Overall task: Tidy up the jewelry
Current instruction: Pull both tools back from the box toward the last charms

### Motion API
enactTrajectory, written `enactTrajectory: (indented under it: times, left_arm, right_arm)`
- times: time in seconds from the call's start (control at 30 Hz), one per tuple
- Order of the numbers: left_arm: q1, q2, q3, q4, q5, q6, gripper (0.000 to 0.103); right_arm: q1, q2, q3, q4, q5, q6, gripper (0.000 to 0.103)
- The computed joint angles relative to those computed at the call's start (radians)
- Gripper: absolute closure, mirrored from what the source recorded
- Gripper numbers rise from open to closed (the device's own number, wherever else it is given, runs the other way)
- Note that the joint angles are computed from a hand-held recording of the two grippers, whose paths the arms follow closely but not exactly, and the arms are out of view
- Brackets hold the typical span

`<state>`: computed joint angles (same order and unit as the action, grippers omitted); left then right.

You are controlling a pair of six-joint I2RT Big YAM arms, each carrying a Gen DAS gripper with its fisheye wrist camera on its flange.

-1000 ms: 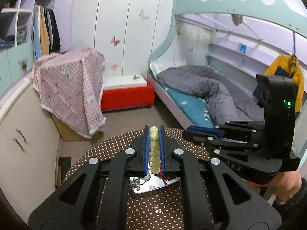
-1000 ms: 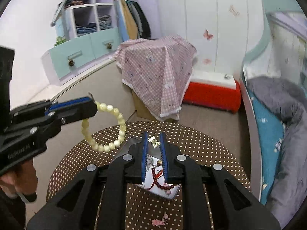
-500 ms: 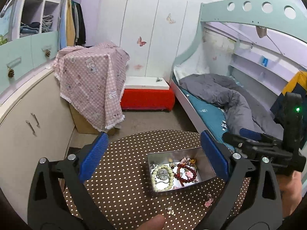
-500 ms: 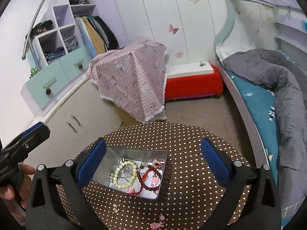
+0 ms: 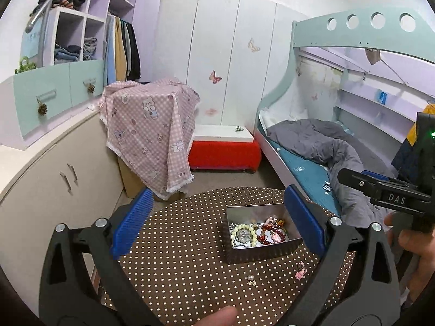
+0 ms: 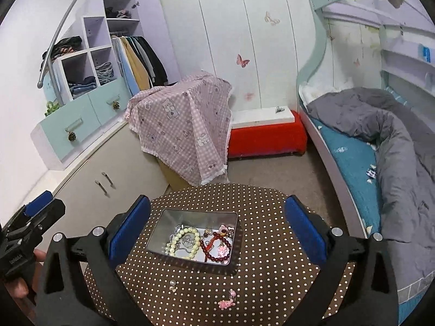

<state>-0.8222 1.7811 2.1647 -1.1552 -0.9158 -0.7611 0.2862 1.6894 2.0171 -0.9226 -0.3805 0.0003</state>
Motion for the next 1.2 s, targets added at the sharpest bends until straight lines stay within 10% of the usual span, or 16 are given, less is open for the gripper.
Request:
enactTrajectory:
  times: [0.57, 1.2]
  left_arm:
    - [-0.071, -0.005, -0.065, -0.121, -0.047, -0.136, 0.008]
    - [-0.027, 0.089, -0.11, -0.099, 0.182, -0.151, 0.008]
  right_arm:
    - [-0.022, -0.18, -0.282, 0.088, 0.048, -0.042, 0.008]
    - [-0.044, -0.155, -0.368, 0.011, 0.06, -0.084, 0.008]
